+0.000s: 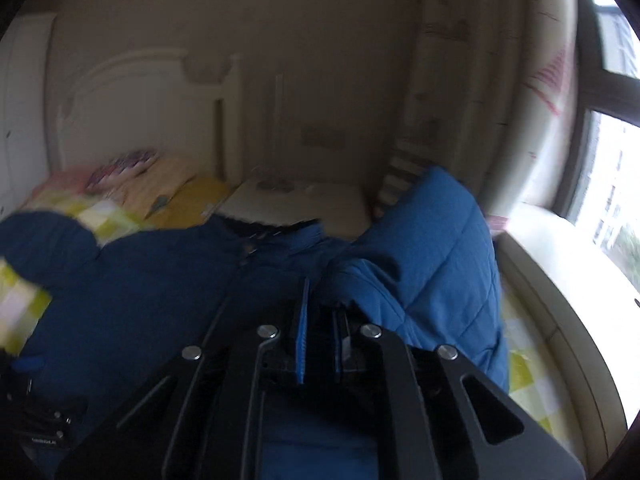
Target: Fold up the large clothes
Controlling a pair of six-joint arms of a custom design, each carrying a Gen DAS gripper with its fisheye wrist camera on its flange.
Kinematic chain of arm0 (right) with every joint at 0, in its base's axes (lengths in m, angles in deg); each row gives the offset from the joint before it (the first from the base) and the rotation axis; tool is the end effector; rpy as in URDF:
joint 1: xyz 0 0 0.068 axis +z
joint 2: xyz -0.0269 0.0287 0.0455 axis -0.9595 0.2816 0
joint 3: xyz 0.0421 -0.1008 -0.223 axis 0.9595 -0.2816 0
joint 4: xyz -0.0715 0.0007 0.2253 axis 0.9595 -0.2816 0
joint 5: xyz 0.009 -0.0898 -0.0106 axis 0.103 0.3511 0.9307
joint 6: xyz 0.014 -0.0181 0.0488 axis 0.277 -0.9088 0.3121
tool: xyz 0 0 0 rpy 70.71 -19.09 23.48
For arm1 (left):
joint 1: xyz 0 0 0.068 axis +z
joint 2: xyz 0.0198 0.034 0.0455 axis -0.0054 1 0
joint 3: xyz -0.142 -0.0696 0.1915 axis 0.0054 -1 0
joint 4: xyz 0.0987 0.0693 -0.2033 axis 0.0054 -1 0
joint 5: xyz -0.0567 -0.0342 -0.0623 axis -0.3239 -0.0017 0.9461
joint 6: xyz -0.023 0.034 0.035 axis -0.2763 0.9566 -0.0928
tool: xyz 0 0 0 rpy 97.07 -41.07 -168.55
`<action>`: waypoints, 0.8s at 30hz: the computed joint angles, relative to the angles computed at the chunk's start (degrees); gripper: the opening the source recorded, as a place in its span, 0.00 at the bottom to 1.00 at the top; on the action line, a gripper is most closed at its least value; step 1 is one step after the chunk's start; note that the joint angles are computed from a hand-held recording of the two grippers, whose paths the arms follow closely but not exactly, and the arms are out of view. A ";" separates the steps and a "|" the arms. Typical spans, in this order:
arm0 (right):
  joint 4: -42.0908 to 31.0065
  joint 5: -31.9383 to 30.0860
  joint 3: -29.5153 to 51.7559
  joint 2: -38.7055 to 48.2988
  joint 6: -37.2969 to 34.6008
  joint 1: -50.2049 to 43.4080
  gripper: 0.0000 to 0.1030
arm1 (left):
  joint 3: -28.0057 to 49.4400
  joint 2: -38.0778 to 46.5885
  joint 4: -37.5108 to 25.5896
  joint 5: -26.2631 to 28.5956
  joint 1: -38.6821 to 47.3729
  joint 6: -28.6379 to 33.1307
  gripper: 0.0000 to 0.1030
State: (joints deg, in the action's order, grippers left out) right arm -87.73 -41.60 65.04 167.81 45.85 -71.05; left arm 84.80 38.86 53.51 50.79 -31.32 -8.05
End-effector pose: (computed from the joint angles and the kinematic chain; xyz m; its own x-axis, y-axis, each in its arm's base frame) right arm 0.3716 0.0231 0.2609 -0.4746 -0.2335 -0.8486 -0.3032 0.9485 -0.0913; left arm 0.2599 -0.1404 0.1877 -0.7889 -0.1980 -0.5817 -0.2208 0.9748 -0.0324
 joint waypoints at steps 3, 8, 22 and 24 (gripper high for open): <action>-9.32 4.78 3.91 8.27 -6.01 7.10 0.31 | -0.27 -0.24 0.26 0.06 -0.04 -0.05 0.96; -15.12 -0.14 6.25 11.59 -7.02 4.00 0.58 | -1.02 -1.02 1.01 0.60 0.26 0.00 0.96; -17.70 -27.57 13.26 12.69 19.73 -30.41 0.64 | -2.29 -2.22 2.12 1.01 0.39 0.04 0.96; -22.70 -29.03 21.58 19.20 20.49 -31.13 0.64 | -2.28 -2.22 2.05 0.99 0.33 -0.02 0.96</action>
State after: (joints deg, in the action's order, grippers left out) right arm -110.43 -70.64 86.63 187.01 66.34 -102.18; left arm 82.52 36.65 55.56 51.77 -30.99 -8.07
